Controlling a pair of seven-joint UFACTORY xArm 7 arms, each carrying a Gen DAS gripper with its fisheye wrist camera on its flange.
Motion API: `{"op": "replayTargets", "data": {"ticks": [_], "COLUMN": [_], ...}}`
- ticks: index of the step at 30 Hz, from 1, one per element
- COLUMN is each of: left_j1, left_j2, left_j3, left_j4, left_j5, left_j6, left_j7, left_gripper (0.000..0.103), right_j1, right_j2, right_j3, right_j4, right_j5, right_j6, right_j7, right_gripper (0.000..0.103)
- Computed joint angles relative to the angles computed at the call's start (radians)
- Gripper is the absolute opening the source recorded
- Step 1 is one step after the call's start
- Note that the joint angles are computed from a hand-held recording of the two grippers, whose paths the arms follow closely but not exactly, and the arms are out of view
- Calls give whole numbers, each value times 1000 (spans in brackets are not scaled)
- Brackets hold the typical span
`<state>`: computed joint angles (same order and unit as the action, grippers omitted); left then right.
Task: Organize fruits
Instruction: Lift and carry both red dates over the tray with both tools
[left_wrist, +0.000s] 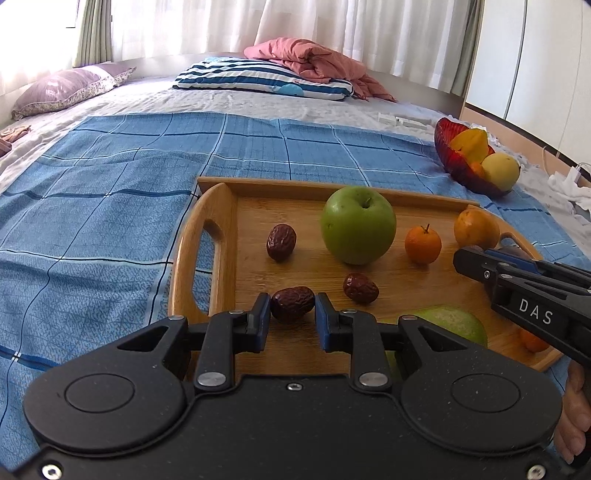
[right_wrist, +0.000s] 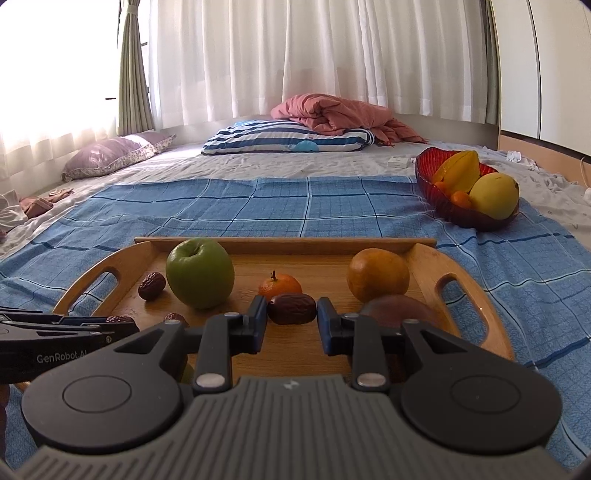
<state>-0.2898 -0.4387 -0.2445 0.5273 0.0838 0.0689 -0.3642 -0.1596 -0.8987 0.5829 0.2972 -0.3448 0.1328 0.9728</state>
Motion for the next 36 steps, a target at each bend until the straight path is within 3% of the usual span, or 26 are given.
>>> {"op": "replayTargets", "data": {"ticks": [7,16,23,27,31,36], "left_j1": [-54,-45,-50,-104,-69,-77], "left_j2": [30,45,46,53,56,51], "left_j3": [54,43,46,98,76,80], "left_j4": [27,34,35,43,52,47], "left_j5": [-29,-39,-44,-79,-74,-80], "left_j6": [13,0,0,5,5,8], "left_j7": [66,74,79,122,124,150], "left_gripper": [24,25,25,25,23,23], "right_j1": [82,79,87,99,106,112], "right_j2": [95,148,157,158,159,157], "right_j3": [-107,-105,-112,-129,-140,-149], "right_j4": [41,95,96,92,90,83], "right_j5": [47,2,-28,-32,-33,-26], "right_j6": [64,153,153,149,148,138], "right_j7": [-27,-2,31,33,29,30], "right_gripper": [34,34,34,34,34,34]}}
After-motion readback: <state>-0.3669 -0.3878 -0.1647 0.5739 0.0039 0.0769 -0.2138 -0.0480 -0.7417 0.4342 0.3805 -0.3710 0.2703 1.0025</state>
